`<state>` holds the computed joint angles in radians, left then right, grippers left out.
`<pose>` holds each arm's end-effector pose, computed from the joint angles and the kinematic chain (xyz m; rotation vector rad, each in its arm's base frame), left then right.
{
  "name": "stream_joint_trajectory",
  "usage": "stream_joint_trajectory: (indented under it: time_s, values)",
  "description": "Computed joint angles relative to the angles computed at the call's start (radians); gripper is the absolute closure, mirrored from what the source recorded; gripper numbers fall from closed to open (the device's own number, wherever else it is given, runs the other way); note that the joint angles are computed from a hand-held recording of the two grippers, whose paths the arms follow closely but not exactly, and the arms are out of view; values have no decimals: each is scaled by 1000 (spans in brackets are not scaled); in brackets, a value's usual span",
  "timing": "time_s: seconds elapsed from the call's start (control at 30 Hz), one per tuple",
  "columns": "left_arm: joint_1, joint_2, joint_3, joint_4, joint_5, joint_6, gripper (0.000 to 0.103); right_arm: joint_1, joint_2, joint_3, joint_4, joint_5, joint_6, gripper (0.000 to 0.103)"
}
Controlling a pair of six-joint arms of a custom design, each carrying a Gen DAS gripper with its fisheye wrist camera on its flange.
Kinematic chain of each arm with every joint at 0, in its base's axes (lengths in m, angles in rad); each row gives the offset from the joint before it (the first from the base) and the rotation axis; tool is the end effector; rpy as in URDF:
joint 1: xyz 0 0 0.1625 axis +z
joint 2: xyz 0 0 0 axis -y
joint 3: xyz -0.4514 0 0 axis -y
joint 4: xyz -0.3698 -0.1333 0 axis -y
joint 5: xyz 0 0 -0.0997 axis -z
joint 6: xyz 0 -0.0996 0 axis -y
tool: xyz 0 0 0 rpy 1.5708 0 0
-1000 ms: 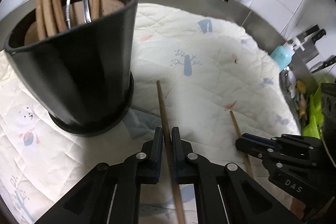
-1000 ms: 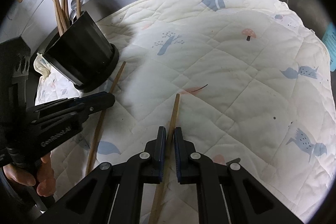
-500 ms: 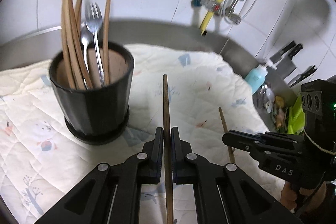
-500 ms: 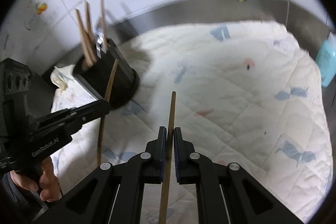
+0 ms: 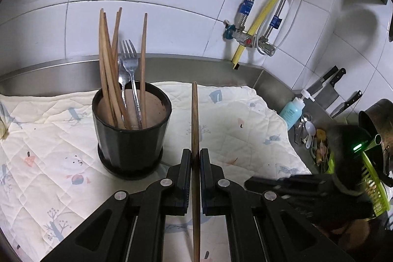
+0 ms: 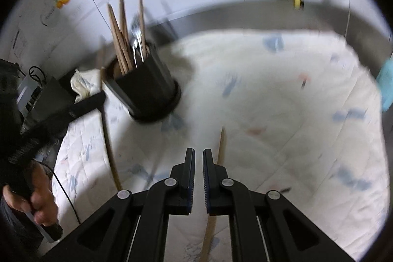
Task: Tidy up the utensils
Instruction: 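Lift both chopsticks upright and lower them into the black holder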
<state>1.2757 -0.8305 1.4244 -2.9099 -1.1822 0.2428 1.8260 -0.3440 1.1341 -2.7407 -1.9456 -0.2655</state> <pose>-0.0535 -0.7642 0.2887 0.4973 2.5557 -1.0277 0.2987 -0.7614 0.0029 0.6045 -2.6544 0.5203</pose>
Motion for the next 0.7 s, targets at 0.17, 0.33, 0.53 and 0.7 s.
stream_joint_trajectory:
  time_s: [0.17, 0.33, 0.53, 0.7]
  values:
    - [5, -11, 13, -10, -7, 1, 97, -9, 31, -13, 56, -72, 23, 94]
    - [11, -11, 12, -11, -17, -4, 97, -13, 51, -35, 83, -105, 38, 93]
    - [12, -10, 9, -5, -20, -4, 97, -8, 80, -73, 105, -107, 32, 90]
    - [12, -10, 10, -7, -20, -8, 97, 2, 100, -108, 123, -146, -5, 92]
